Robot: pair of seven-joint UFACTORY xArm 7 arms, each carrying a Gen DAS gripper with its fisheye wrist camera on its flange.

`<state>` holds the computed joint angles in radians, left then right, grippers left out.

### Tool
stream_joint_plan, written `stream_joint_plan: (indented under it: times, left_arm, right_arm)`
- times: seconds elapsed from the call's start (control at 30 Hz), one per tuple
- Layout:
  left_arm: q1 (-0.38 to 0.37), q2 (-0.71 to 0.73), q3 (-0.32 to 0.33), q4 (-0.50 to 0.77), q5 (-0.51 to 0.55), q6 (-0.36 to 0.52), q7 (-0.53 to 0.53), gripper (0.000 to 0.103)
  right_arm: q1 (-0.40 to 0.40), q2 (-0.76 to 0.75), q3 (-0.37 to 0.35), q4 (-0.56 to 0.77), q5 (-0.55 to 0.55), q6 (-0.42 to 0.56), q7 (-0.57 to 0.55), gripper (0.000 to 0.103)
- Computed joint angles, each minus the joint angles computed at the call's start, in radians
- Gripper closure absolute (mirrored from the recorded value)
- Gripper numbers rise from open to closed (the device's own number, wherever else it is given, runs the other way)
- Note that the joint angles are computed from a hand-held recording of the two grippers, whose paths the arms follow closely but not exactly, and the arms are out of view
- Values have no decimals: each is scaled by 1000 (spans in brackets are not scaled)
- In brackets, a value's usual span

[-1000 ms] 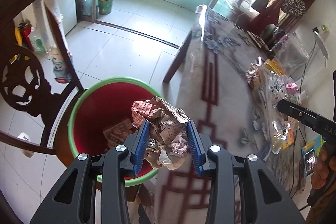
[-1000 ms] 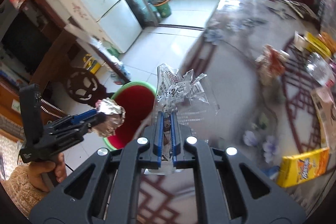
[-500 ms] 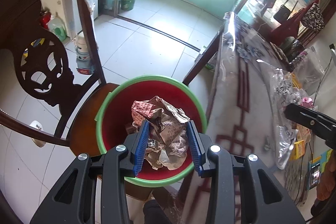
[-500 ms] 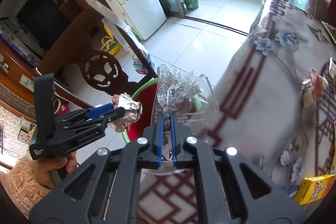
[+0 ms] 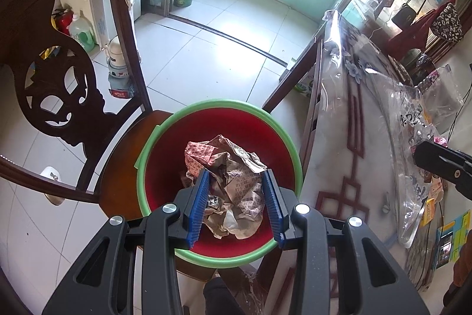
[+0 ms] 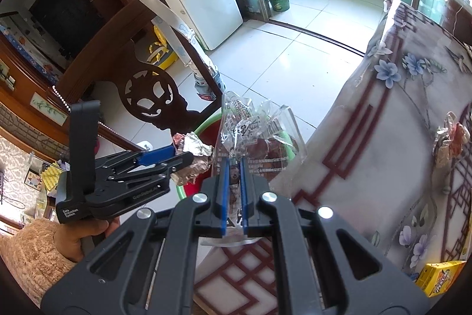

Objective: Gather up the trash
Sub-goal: 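Open the left tool to drop the crumpled paper while the right tool releases the wrapper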

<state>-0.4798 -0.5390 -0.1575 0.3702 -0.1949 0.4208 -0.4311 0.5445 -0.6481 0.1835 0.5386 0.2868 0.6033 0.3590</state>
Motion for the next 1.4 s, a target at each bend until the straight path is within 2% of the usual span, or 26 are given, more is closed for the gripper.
stream_joint_plan:
  times: [0.27,0.3,0.33,0.4,0.43,0.47,0.5,0.73,0.87,1.07,1.17,1.23,1.4]
  left_arm:
    - [-14,17,3,-2,-13,6,10,68]
    - [-13,15,3,-4,-13,6,11,68]
    - [-12,11,3,-6,-13,8,9,68]
    - [-12,7,3,-8,-14,10,10,68]
    - [-12,5,3,-9,-14,10,10,68]
    - [-11,-1,2,-12,-13,13,8,68]
    - [-11,-4,1,-12,-13,16,6,68]
    - [-15,-5,3,-14,-14,13,9,68]
    - [-27,9,2,-8,-20,2,16,68]
    - [-37,31,-10,12,-17,-2,21,68]
    - [-24,29,-32,17,2,-6,0,63]
    - [-9,21,-46,14,19,-10,-29,39]
    - [-21,12,-51,14,31,-5,-54,38]
  right_arm:
    - [46,73,-24,10,68,-59,-38,95]
    - [52,78,-27,9,79,-65,-43,93]
    - [67,89,-39,5,106,-84,-56,86]
    - [95,103,-64,-10,172,-124,-72,84]
    - [108,104,-78,-22,211,-143,-76,73]
    - [100,96,-72,-34,222,-154,-58,53]
    - [73,77,-47,-47,204,-157,-21,48]
    - [3,-34,11,-72,72,-66,95,46]
    - [-25,-88,56,-67,-24,-4,148,41]
    - [-24,-164,60,-93,-74,36,197,40]
    - [-28,-217,53,-122,-83,55,223,40]
    - [-33,-252,52,-138,-89,71,241,40]
    - [-40,-332,49,-172,-100,109,277,40]
